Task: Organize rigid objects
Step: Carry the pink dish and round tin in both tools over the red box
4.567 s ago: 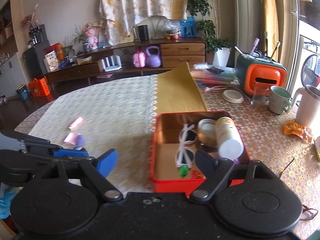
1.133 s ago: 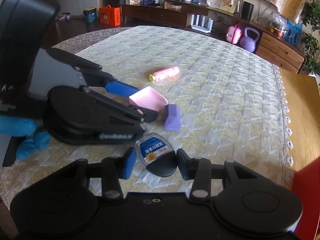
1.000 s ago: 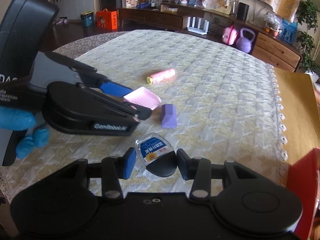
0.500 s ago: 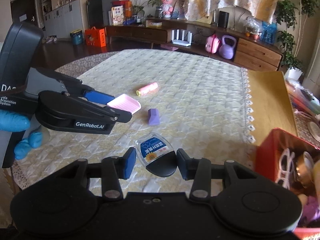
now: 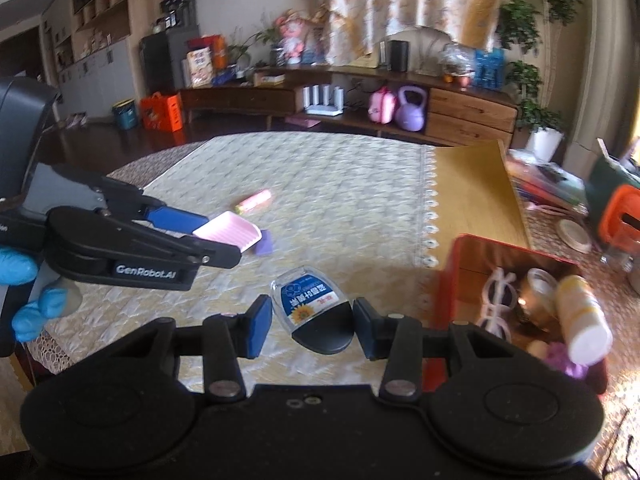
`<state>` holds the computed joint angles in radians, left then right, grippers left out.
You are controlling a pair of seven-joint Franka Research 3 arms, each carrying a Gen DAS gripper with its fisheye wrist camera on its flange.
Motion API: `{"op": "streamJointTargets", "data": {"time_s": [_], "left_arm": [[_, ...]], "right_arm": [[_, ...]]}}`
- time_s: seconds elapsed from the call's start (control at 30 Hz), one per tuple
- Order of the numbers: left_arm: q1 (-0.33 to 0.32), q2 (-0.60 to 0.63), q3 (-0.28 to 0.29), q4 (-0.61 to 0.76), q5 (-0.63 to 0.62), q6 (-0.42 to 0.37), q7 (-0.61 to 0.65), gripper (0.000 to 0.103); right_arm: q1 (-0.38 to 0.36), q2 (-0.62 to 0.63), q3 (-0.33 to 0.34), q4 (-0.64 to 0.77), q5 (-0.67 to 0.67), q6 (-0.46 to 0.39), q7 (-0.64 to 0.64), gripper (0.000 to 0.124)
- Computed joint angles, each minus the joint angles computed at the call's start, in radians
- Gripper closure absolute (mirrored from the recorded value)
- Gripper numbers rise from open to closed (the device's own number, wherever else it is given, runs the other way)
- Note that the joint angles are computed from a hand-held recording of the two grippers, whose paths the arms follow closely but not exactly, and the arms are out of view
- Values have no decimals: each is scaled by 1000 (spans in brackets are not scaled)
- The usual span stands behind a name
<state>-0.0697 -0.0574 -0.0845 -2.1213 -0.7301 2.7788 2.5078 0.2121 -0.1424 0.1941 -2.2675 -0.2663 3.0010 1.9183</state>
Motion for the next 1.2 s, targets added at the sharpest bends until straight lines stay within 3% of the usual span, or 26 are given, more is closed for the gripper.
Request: {"op": "streamJointTargets", "data": {"time_s": [0.23,0.7,0.87,1.2], "left_arm": [[-38,-20,-18,3,5,-14,-30,61],[-84,40,-66,82,87,-19,-128,61],[-81,93,-97,132,164,-33,-200,61],[-75,223,-164,263,332,-44,-345,61]], "right_arm": [[-78,-92,27,-79,-37,18,55,81],[-217,-181,64,-171,20,39,8,81],[-362,-169,158,-170,-70,25,82,81],[-311,-96,67,-148,-100,18,136,81]]}}
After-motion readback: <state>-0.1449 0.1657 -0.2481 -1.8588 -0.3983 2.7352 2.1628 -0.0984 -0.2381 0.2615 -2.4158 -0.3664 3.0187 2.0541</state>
